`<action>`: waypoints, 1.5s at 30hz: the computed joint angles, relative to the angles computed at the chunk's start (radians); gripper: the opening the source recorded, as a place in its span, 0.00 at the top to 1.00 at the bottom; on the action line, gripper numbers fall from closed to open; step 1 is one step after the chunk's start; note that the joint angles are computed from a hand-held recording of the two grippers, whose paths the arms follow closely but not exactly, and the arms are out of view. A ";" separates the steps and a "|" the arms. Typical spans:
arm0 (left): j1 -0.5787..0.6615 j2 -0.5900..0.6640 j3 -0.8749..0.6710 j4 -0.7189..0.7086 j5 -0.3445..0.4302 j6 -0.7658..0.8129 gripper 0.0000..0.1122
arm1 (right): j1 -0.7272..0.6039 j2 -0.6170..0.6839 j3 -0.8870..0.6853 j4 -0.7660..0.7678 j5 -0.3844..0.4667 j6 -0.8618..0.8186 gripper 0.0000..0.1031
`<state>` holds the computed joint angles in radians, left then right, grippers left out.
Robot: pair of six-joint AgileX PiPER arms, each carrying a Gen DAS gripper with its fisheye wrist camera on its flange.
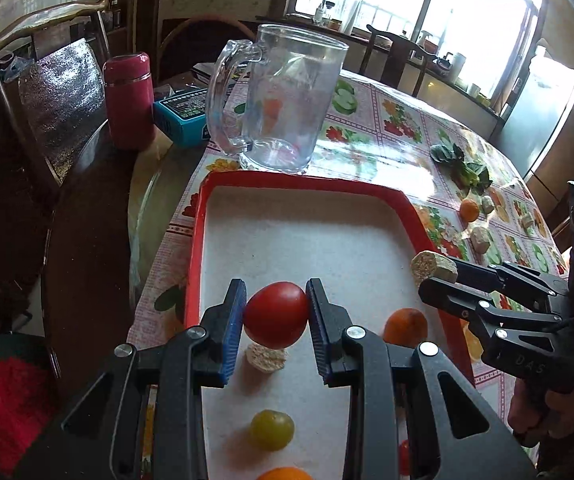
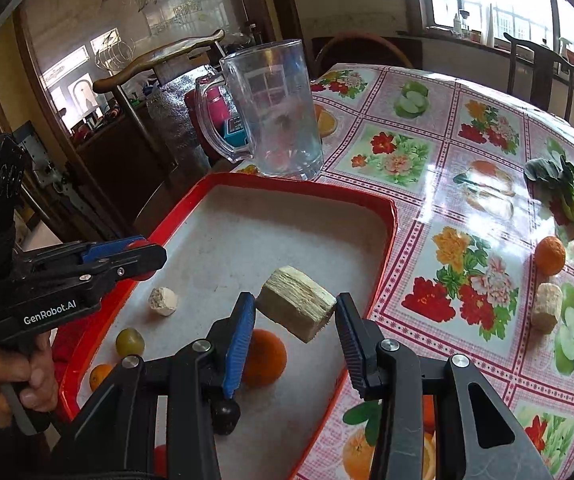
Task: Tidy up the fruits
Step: 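Open the left tool dropping the tomato while the right tool releases the block into the tray, then move the left tool to a beige cylinder while the right tool approaches another beige cylinder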
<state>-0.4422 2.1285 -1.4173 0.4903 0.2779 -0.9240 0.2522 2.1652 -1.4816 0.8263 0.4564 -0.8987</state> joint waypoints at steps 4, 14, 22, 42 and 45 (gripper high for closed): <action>0.023 0.053 -0.073 -0.102 0.032 0.103 0.75 | 0.018 0.056 -0.084 -0.095 0.020 0.098 0.59; 0.049 0.172 -0.243 -0.299 0.137 0.289 0.75 | 0.035 0.135 -0.180 -0.218 0.038 0.193 0.58; 0.042 0.178 -0.256 -0.252 0.164 0.234 0.68 | 0.039 0.108 -0.139 -0.225 0.016 0.180 0.53; -0.062 0.004 -0.061 -0.009 0.084 -0.073 0.49 | -0.141 -0.196 0.273 0.280 -0.017 -0.346 0.48; -0.095 0.003 -0.076 -0.011 0.087 -0.074 0.49 | -0.196 -0.228 0.326 0.328 -0.010 -0.407 0.48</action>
<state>-0.5368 2.1316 -1.4935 0.4790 0.3650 -0.9982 0.0561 1.9369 -1.1553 1.1541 0.4463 -1.3053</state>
